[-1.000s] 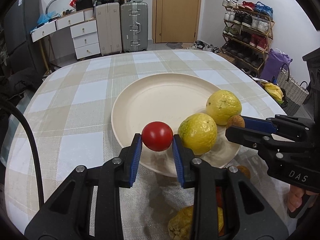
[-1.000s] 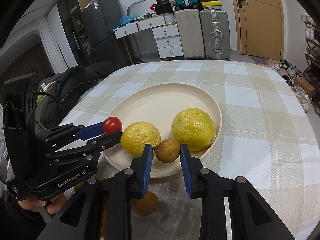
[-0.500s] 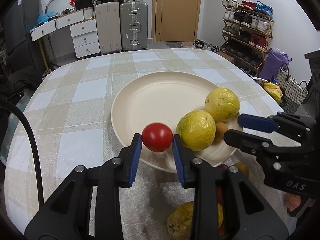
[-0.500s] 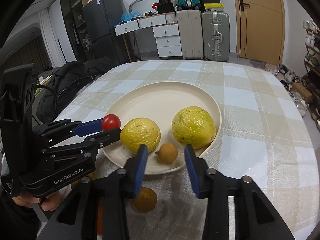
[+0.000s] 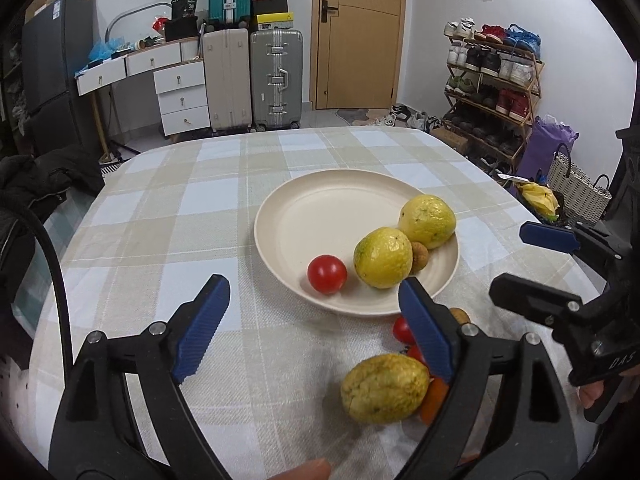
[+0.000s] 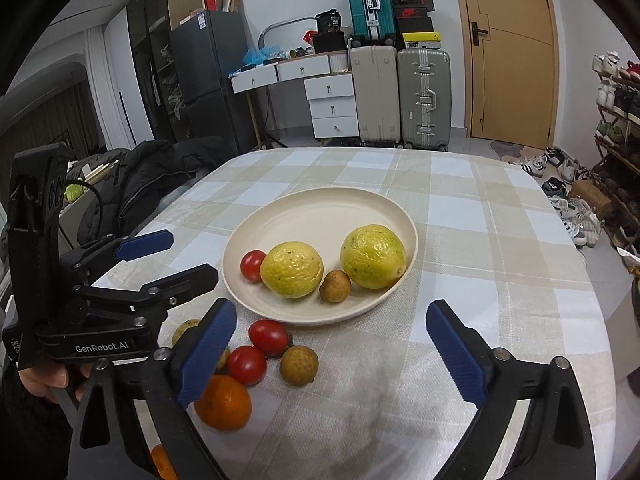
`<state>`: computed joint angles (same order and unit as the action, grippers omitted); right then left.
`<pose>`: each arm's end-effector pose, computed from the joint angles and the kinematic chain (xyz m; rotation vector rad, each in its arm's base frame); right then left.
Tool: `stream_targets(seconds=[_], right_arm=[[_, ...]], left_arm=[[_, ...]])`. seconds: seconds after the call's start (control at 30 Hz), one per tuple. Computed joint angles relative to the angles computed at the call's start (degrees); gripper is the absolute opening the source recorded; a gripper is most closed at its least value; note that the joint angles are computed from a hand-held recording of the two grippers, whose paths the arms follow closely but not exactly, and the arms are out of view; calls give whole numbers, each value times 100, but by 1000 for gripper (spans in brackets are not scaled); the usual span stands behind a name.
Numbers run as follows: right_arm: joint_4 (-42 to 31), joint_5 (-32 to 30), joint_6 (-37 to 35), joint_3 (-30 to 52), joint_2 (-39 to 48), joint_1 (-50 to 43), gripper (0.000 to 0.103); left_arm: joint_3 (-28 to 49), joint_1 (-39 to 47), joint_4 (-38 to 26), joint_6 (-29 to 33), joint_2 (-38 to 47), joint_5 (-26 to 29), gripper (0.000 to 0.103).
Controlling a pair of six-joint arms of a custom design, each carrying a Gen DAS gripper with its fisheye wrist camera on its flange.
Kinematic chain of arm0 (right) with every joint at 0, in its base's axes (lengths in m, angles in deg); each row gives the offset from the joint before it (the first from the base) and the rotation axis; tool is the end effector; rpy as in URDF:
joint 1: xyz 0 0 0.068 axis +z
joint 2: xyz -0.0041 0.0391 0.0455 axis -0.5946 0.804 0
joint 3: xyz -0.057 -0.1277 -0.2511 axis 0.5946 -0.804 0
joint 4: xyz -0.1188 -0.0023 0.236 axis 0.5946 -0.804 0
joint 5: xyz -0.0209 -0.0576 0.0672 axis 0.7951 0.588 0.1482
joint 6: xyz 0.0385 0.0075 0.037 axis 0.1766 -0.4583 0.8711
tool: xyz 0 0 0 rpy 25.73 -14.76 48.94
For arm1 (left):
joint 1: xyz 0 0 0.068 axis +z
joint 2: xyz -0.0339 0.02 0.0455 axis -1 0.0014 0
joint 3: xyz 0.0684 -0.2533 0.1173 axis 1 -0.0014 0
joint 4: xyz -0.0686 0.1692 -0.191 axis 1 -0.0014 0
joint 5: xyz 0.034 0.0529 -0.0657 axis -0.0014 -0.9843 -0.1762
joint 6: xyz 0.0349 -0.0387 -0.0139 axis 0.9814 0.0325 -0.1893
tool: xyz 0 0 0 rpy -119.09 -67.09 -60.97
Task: Organize fruits
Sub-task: 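Open both tools and withdraw them from the plate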
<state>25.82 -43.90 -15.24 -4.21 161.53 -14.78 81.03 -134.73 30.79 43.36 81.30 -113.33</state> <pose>0.2651 0.1159 0.1138 -0.6048 2.2299 0.4941 0.2507 -0.2205 0.1114 -0.0979 2.2448 -0.0164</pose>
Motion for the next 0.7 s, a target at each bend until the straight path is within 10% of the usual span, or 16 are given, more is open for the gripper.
stream_targets(seconds=[0.1,0.7], right_arm=[[11,-117,94,-151,-173,-114,102],[-113,-171,-86,-589,-370,-204,103]], left_arm=[[-197,-242,-104,-175,-239,-221,102],[-480,-1265,-739,-1040,-507,-817,102]])
